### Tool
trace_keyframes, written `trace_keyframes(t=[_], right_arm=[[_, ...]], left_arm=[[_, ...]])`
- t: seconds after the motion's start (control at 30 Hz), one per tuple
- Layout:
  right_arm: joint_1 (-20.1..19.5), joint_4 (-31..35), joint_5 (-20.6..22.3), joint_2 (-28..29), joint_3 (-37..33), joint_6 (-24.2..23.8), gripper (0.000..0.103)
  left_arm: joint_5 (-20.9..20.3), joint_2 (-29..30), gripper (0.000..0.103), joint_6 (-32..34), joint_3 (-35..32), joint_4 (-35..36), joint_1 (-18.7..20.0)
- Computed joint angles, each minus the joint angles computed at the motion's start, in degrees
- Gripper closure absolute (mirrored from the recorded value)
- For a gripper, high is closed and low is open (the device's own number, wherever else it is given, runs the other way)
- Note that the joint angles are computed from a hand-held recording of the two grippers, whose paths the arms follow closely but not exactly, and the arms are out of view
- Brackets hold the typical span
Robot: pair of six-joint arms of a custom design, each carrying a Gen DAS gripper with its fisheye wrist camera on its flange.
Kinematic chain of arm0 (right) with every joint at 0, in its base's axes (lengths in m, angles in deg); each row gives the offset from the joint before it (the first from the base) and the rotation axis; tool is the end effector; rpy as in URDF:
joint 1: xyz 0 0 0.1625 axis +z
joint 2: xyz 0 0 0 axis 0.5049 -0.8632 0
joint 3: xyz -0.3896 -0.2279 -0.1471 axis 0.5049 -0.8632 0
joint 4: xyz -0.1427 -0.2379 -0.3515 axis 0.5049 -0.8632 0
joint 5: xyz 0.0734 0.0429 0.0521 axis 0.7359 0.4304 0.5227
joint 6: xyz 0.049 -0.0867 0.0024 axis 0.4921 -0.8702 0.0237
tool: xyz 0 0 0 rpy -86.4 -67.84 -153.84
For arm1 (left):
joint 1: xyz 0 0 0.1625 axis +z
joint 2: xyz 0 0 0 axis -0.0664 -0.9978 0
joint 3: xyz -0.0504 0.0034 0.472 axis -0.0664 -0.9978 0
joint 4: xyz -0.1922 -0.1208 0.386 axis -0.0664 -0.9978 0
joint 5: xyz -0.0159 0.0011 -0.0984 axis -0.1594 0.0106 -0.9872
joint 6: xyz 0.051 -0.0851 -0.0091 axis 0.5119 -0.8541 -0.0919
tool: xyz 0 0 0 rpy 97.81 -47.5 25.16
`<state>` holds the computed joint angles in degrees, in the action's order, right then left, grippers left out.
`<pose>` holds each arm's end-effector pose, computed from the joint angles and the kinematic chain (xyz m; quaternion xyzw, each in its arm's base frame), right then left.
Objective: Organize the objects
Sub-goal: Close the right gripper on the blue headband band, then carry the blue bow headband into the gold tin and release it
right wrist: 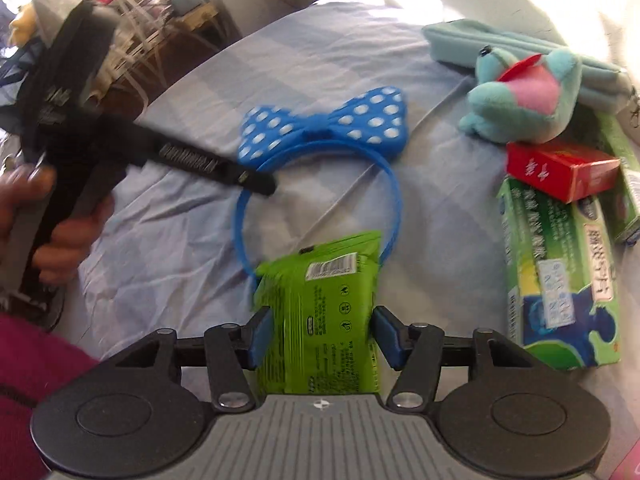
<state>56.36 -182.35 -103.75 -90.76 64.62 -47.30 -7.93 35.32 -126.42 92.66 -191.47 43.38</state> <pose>0.0715 -0.6140 0.3063 0.4482 -0.8835 -0.0894 0.1024 -0.3159 -0.5284 0.0415 -0.1037 0.9028 -0.2764 0.3129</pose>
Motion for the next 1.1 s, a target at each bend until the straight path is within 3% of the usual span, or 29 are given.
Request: trace_keyframes(t=[0.1,0.2,0.27,0.43,0.47,0.5,0.53,0.6,0.73,0.9,1.0,1.1], right_arm=[[-0.14,0.09,2.23,-0.12,-0.50,2.28,0.047],[-0.23,-9.36,5.79,1.13,-0.09,9.35,0.047],[0.53,-15.88,4.63,2.43,1.13,10.42,0.051],[2.50,-27.73,-0.72,6.54,4.12,3.39,0.078],[2.75,-29.23,-1.84,7.18,4.73,1.97,0.089],[2.84,-32.11,-2.30,7.56,5.69,0.09,0.093],[2.74,-34.44,-1.59,7.62,6.52,-2.08,0.097],[3.33,-36.97,-1.79,8.13,6.98,-1.97,0.097],[3.50,-39.38,6.75,5.15,7.68,-2.81,0.097],[2.98,-50.37,18.52,2.09,10.56,-7.29,0.096],[1.92,-54.09,20.33,1.20,10.28,-5.31,0.096],[-0.21,-55.64,20.15,-0.87,9.79,-3.24,0.097]], left_arm=[[0.67,-0.56,0.058,-0.84,-0.50,1.78,0.28],[0.13,-0.47,0.058,0.59,-1.08,3.63,-0.33],[-0.29,0.05,0.058,1.54,-1.40,5.14,-1.02],[1.45,1.82,0.063,0.69,-2.42,9.70,-1.90],[2.38,2.10,0.077,1.36,-2.34,9.38,-2.04],[3.20,2.22,0.087,1.90,-2.05,8.50,-2.02],[3.49,2.11,0.092,1.80,-1.75,7.70,-1.93],[3.34,1.15,0.098,-0.81,-1.19,7.30,-1.72],[9.17,-1.77,0.098,-5.72,-0.04,9.22,-4.51],[21.43,-1.83,0.098,-11.41,-4.40,19.39,-8.63],[22.94,0.68,0.097,-3.34,-6.81,12.38,-9.18],[19.99,5.00,0.097,8.30,-9.96,0.47,-8.67]])
